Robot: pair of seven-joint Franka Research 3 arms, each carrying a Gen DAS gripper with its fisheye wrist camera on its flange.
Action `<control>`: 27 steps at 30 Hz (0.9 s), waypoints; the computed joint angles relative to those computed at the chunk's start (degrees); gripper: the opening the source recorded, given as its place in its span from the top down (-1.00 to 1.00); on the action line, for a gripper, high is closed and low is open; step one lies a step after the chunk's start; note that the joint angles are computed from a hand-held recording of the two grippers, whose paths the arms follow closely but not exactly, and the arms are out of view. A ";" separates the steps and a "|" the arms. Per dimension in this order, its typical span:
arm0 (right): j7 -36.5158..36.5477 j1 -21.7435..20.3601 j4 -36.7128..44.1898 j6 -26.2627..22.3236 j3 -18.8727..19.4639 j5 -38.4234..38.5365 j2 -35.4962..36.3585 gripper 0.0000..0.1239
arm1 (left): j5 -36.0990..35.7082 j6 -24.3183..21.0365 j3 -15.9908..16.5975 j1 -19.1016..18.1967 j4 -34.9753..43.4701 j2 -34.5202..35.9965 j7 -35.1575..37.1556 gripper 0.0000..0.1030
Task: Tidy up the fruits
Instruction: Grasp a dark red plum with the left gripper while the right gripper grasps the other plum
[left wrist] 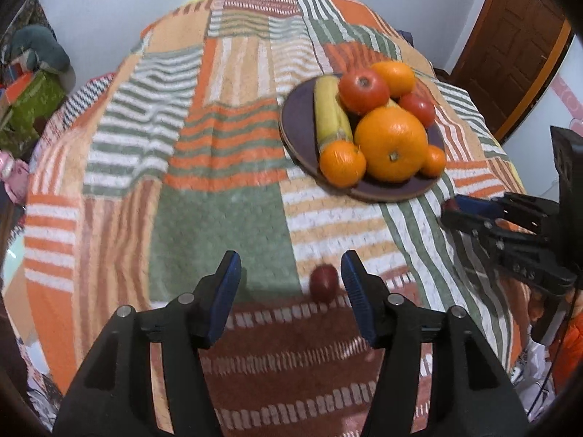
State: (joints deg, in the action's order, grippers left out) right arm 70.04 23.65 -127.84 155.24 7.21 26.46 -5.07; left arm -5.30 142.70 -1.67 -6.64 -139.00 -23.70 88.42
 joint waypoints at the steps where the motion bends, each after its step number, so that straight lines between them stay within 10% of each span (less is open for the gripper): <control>1: 0.72 -0.04 -0.28 0.43 0.19 -0.78 -0.14 0.63 | -0.55 -0.45 0.18 -0.29 -0.17 0.03 0.23 -0.11; 9: 0.48 0.35 -1.63 0.90 -0.06 0.45 -1.68 0.63 | -0.89 -0.75 -0.73 -1.04 -1.61 0.33 0.60 -0.02; 17: 0.90 0.19 -2.07 1.62 -0.27 0.30 -2.20 0.63 | -2.76 0.47 0.08 -1.83 -1.80 0.90 1.39 0.62; 27: 0.72 0.09 -1.89 1.95 -0.46 0.94 -2.18 0.63 | -1.26 1.45 -0.64 -1.52 -1.43 0.31 1.15 0.63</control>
State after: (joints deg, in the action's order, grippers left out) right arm 70.76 23.73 -129.74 157.19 6.74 27.40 -7.25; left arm -6.56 144.14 -2.31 -8.15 -140.43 -23.39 89.57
